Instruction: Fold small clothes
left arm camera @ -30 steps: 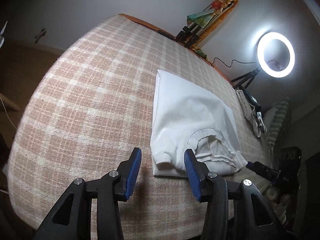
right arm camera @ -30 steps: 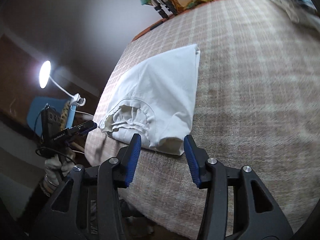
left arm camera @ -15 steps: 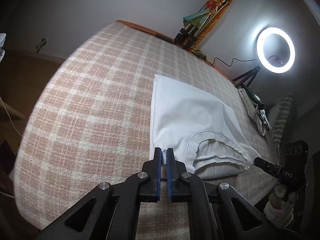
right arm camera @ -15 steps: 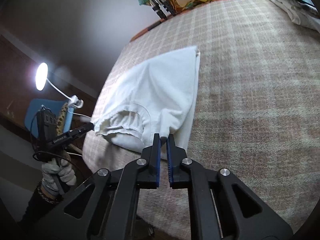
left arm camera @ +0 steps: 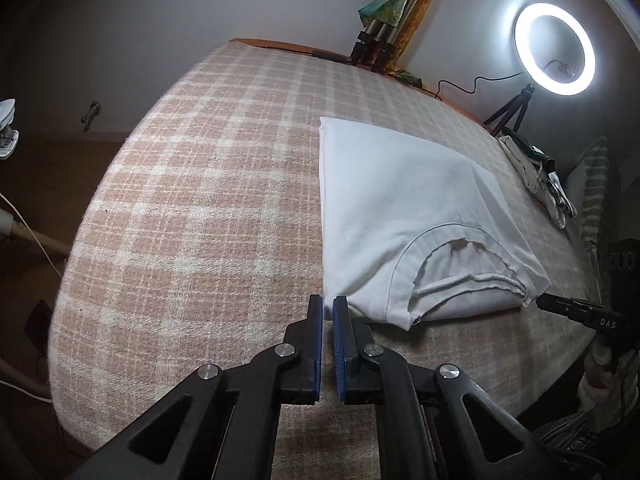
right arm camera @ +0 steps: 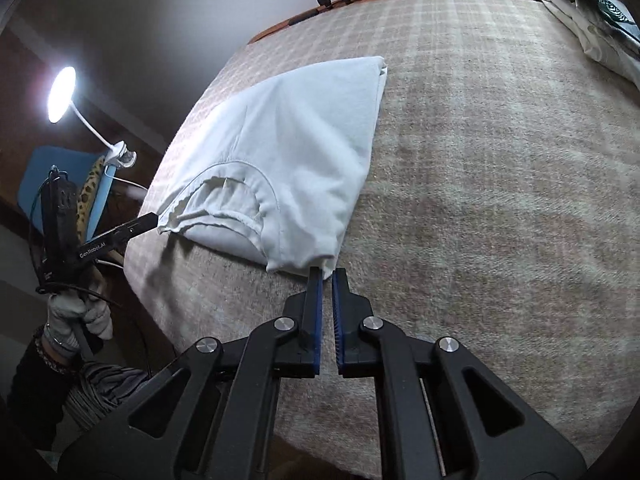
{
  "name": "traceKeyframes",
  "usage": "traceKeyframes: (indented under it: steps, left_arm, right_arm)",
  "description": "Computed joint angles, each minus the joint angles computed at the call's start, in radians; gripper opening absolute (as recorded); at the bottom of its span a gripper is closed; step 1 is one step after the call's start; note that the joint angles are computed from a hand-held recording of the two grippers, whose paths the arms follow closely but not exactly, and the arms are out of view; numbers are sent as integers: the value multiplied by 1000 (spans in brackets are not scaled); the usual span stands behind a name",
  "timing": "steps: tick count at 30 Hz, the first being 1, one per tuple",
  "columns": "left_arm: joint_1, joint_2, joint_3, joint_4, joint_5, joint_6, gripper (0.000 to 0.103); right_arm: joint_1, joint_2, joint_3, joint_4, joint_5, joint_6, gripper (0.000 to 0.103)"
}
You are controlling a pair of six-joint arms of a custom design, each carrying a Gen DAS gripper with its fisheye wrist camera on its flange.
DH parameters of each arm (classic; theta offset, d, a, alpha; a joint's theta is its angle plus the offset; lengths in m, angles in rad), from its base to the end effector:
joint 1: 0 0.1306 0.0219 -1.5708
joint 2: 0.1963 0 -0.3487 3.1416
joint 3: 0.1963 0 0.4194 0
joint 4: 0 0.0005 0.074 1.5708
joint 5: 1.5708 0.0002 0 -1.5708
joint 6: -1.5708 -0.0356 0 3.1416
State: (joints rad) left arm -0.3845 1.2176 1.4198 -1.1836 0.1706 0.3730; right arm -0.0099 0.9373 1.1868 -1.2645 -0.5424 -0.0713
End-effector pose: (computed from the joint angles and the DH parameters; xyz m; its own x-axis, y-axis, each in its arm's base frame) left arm 0.4042 -0.1706 0.4685 -0.8842 -0.0296 -0.4662 0.1449 0.9314 -0.3340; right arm 0.3358 0.0146 0.4612 -0.8661 0.0696 -0.4950 -0.2027 0.8564 0.4750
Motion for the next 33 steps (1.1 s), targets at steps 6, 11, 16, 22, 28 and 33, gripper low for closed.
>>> traceKeyframes:
  steps: [6,11,16,22,28,33]
  left_arm:
    - [41,-58,-39,35,74,108,47]
    - [67,-75,-65,99,190,252,71]
    - [76,-54,-89,135,258,394,73]
    - [62,-23,-81,151,276,430,73]
    - [45,3,-67,181,283,467,70]
    - [33,24,-49,185,271,462,67]
  right_arm:
    - [-92,-8,2,37,-146,1,42]
    - [-109,32,17,145,-214,-89,60]
    - [-65,114,60,172,-157,-104,60]
    - [-63,191,99,199,-142,-122,60]
    - [-75,256,129,241,-162,-169,60]
    - [-81,291,133,283,-192,-208,59]
